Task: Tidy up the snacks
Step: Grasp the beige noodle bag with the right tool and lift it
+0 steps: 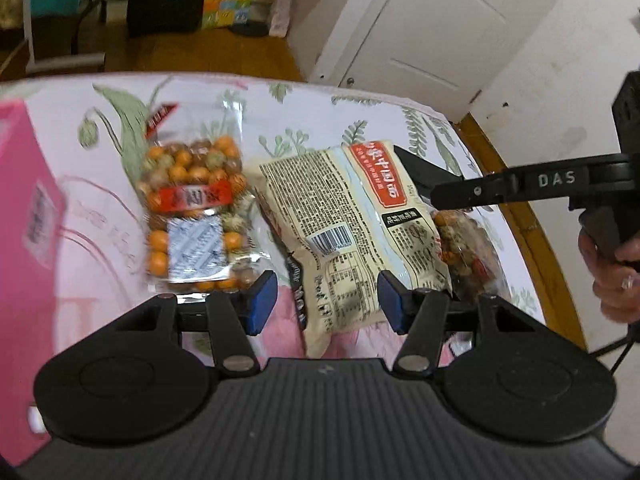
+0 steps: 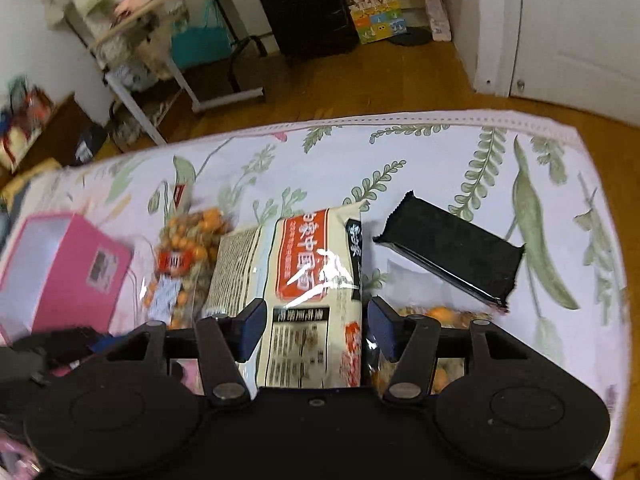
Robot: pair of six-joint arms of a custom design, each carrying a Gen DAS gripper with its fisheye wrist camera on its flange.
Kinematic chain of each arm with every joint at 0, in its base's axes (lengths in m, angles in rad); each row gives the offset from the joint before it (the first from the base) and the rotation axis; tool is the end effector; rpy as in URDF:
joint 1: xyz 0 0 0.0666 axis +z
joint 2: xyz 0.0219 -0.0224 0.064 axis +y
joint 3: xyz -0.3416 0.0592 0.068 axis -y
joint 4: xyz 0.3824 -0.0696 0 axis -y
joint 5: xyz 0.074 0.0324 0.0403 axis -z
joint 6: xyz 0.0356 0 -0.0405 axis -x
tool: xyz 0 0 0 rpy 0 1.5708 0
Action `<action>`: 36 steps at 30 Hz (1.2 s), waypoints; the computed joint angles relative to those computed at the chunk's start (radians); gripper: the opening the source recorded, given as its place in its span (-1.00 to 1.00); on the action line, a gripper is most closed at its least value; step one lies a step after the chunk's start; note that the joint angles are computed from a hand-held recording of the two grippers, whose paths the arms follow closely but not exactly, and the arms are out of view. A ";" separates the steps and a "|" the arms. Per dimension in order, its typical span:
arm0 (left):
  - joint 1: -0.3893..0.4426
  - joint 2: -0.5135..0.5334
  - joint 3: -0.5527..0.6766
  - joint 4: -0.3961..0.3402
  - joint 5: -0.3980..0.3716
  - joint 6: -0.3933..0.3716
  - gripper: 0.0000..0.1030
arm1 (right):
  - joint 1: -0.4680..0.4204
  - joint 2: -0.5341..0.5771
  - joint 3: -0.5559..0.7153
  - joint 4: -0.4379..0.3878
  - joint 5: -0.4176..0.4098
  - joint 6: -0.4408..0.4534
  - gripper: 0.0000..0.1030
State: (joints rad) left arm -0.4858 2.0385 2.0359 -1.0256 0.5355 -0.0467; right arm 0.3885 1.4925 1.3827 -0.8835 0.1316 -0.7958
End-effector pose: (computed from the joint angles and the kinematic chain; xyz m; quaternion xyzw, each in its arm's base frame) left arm 0.5863 -0.3306 0.3142 0.3129 0.8777 -0.3051 0.1967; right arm 0.4670 0.1857 0.3429 0.2118 0.9330 0.1063 0.2709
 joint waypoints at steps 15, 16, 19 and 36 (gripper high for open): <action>-0.029 0.176 0.177 -0.070 0.057 0.134 0.38 | -0.046 0.131 0.055 -0.007 -0.107 0.013 0.48; -0.026 0.189 0.196 -0.083 0.079 0.137 0.38 | -0.045 0.131 0.056 -0.009 -0.107 0.011 0.47; -0.024 0.208 0.230 -0.122 0.110 0.111 0.31 | -0.046 0.125 0.057 -0.008 -0.143 -0.023 0.20; -0.023 -0.004 0.052 -0.221 0.043 -0.095 0.26 | 0.097 0.034 0.038 -0.081 -0.124 -0.140 0.19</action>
